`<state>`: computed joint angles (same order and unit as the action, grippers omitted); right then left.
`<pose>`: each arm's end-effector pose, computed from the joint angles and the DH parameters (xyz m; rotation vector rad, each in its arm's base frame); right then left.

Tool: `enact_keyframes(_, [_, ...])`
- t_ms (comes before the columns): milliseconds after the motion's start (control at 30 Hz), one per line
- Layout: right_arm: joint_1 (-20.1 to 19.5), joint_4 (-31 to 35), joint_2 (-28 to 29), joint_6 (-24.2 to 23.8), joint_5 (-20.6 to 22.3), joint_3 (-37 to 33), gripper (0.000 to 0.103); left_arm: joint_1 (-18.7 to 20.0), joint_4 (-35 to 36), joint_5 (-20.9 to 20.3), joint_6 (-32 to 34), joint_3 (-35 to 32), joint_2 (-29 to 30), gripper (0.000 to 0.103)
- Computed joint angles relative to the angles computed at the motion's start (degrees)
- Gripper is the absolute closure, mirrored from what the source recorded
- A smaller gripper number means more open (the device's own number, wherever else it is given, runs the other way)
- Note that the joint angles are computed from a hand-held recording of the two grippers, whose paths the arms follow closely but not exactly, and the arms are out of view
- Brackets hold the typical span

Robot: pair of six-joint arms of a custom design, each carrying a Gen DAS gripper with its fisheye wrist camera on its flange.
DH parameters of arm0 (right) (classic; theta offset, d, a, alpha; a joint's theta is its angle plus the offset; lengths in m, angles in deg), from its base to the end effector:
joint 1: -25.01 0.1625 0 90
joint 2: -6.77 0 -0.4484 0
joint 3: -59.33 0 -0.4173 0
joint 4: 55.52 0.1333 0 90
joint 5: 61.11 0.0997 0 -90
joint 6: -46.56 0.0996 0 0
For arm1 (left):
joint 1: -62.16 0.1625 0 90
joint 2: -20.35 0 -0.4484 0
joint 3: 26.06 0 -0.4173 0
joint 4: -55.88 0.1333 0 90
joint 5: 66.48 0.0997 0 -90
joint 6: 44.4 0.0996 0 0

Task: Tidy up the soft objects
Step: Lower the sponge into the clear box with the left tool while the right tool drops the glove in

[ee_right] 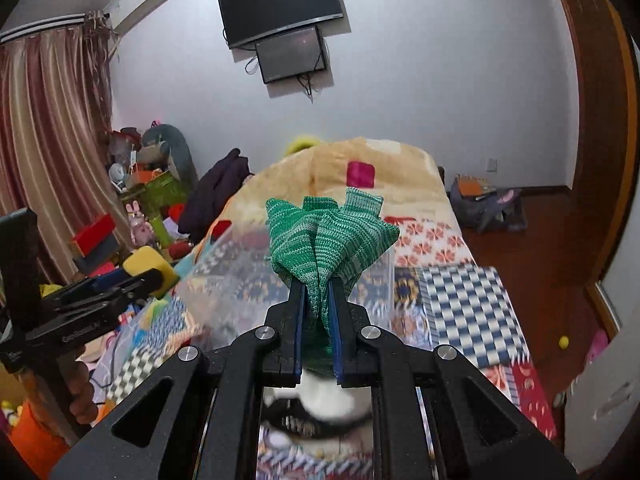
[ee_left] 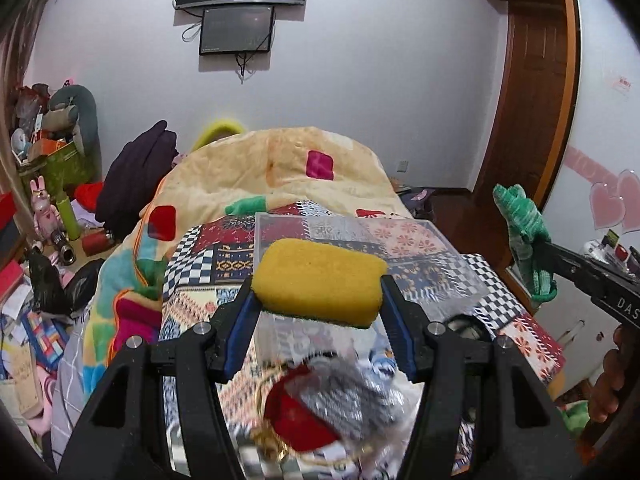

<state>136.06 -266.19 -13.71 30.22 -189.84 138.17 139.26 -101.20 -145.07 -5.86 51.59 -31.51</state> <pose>0.3371 -0.6783 0.0163 0.2603 -2.2165 1.3501 -0.0277 -0.8062 0.3260 1.0593 2.4287 -0.9140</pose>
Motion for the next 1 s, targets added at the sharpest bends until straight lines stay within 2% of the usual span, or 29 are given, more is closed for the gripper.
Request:
enact_keyframes(200, [-2.1, 6.7, 1.6, 2.2, 1.8, -5.9, 0.093, -0.3, 5.9, 3.9, -0.8, -6.9, 5.3, 0.044])
enact_keyframes(367, [-3.3, 13.7, 3.6, 4.2, 1.2, -10.3, 0.093, -0.1, 14.8, 6.3, -3.7, -14.5, 10.3, 0.045])
enact_keyframes(600, [-4.3, 23.7, 5.6, 6.1, -0.4, -15.2, 0.093, -0.4, 18.0, 9.0, -2.2, -17.7, 13.4, 0.044])
enact_keyframes(667, [-4.5, 25.5, 5.9, 6.6, -0.5, -16.0, 0.093, -0.3, 19.1, 8.9, -2.7, -18.2, 13.7, 0.043])
enact_keyframes(800, [-4.7, 27.0, 5.6, 6.9, -0.2, -16.1, 0.093, -0.4, 19.3, 8.0, -2.5, -17.3, 13.1, 0.028])
enact_keyframes(900, [-4.6, 26.7, 4.8, 6.9, 0.6, -14.8, 0.079, -0.7, 17.4, 8.1, -0.7, -14.9, 11.9, 0.026])
enact_keyframes(967, [-4.6, 24.9, 4.1, 6.6, 1.5, -13.2, 0.057, -1.0, 15.5, 7.8, 0.2, -12.9, 10.6, 0.025])
enact_keyframes(1000, [-4.3, 23.6, 3.9, 5.9, 1.3, -12.7, 0.054, -1.1, 14.8, 7.1, 0.4, -11.7, 9.6, 0.024])
